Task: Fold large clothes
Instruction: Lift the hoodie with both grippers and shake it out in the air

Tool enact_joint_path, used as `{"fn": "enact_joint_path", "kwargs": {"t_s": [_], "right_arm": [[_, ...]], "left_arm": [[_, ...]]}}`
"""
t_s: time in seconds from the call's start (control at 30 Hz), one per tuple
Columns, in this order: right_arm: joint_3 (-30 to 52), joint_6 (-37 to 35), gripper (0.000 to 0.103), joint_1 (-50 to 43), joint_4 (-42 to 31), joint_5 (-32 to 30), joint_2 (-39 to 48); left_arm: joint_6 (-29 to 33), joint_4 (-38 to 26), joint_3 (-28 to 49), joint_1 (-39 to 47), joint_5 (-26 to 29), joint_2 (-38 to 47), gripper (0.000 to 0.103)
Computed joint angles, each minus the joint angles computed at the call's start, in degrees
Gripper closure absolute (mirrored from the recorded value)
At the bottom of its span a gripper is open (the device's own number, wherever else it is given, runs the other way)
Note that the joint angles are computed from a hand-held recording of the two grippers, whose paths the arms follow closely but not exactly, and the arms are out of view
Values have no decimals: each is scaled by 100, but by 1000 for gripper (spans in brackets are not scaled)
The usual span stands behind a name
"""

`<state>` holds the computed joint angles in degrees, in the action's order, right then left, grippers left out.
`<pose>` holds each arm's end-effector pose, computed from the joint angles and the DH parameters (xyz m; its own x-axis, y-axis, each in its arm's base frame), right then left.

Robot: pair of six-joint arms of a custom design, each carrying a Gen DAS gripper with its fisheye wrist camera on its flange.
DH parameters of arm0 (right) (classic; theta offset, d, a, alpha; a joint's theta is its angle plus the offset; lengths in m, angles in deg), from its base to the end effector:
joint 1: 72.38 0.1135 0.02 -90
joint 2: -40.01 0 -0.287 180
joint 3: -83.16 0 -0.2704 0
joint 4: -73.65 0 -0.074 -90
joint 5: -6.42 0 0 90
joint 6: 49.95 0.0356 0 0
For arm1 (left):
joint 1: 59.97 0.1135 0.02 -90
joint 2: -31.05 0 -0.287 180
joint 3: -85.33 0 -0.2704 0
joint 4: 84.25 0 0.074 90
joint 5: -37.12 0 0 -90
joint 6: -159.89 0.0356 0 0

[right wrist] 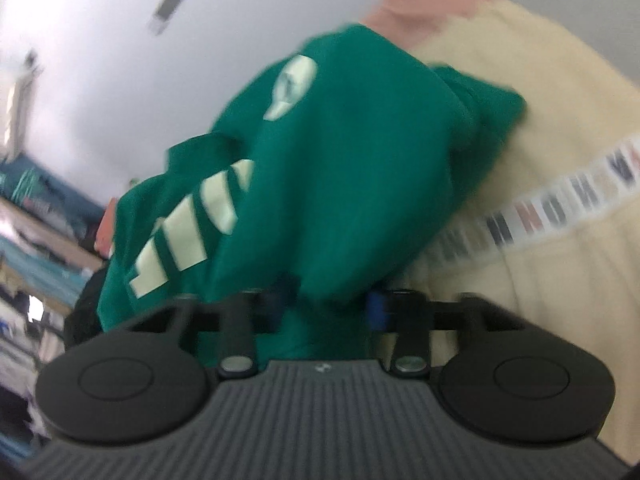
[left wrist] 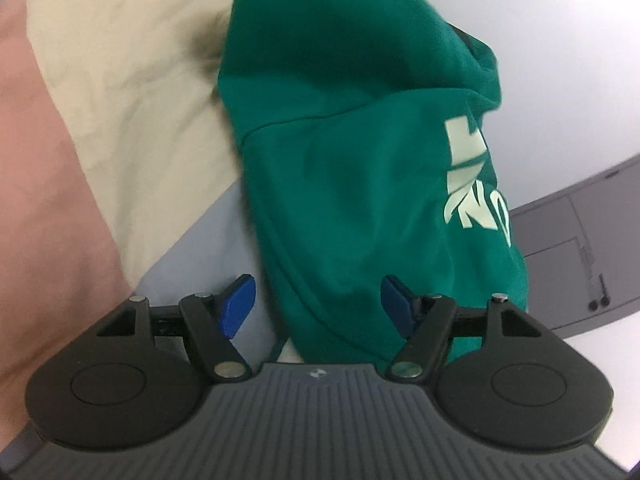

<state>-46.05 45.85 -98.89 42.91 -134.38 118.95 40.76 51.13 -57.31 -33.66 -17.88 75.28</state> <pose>0.2389 -0.0883 0.1850 -0.7699 0.4554 -0.4470 0.0016 0.7019 0.7123 0.1409 0.0469 0.2006 -0.5918 -0.7375 -0.3254 -0.3790 0.6109 -0.6952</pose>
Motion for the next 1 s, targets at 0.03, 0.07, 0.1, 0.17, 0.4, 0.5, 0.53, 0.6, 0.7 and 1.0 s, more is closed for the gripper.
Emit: {"fn": "enact_joint_path", "kwargs": {"t_s": [0.03, 0.07, 0.1, 0.17, 0.4, 0.5, 0.53, 0.6, 0.7, 1.0], "right_arm": [[15, -170, 85, -58, -57, -97, -119], [18, -326, 88, -131, -35, -225, -228], [4, -451, 92, -196, 32, -344, -337], [64, -460, 93, -363, 159, -728, -403], [32, -679, 94, -725, 330, -1061, -790], [115, -681, 94, -900, 328, -1111, -823], [134, -639, 94, -871, 323, -1054, -804], [244, -780, 94, -695, 9, -1000, -619], [313, -1245, 91, -276, -454, -607, -414], [355, -894, 29, -167, -527, -296, -9]], "left_arm": [[-18, 99, -30, 29, 72, 51, 30], [-38, 179, -52, 26, 121, 83, 30], [-60, 310, -97, 17, 177, 123, 32], [-97, 697, -194, -125, 163, 271, 48], [38, 1015, -321, -46, 418, -956, 94], [390, 910, -179, 792, 1052, -1570, 94], [457, 861, -117, 983, 1159, -1555, 94], [538, 739, -71, 1238, 1136, -1508, 94], [525, 590, -116, 777, 35, -1397, 94], [55, 618, -283, 686, -130, -644, 77]]}}
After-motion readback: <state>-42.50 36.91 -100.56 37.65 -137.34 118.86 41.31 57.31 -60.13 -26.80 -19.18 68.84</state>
